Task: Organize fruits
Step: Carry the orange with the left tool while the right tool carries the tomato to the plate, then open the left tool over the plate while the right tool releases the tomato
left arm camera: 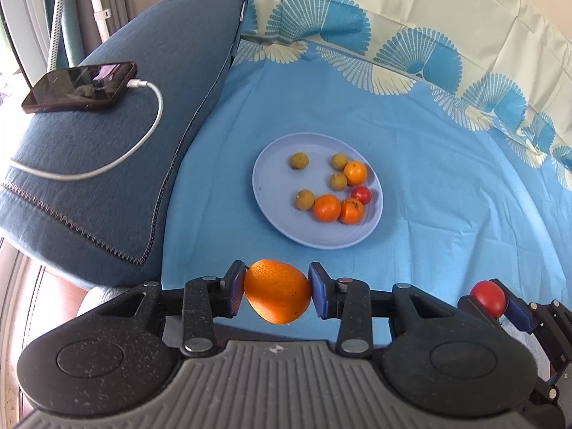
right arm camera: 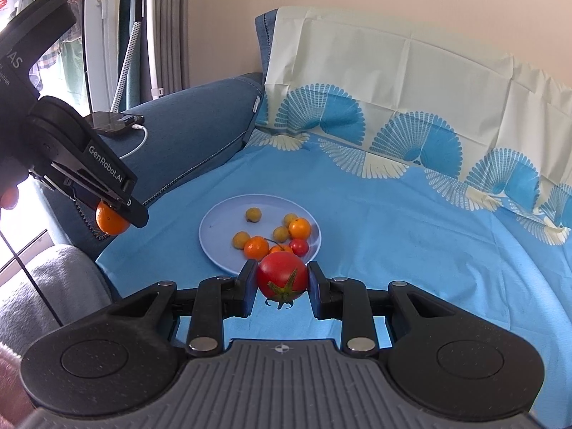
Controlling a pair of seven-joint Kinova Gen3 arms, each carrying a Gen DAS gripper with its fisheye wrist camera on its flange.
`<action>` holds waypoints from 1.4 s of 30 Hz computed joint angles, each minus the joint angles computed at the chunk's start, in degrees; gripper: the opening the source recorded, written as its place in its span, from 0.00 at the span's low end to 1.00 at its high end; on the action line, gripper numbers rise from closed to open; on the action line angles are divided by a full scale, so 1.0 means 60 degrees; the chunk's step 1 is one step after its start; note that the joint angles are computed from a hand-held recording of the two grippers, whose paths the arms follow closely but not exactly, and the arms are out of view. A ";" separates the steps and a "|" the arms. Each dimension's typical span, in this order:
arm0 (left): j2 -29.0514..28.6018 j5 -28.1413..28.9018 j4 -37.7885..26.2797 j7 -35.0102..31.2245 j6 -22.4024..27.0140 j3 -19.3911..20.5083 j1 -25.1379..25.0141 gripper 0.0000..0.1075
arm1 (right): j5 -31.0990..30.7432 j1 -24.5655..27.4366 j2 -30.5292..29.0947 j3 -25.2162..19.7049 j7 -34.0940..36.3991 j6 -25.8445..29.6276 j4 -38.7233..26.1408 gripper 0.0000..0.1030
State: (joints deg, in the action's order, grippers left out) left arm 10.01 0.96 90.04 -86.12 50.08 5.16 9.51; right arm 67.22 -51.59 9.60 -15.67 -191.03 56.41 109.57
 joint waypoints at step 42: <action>0.5610 -0.0694 -0.5979 -0.0366 0.1490 -0.0385 0.0826 0.46 | -0.1207 0.1767 0.3579 0.2994 0.4164 -0.4776 -0.2825 0.30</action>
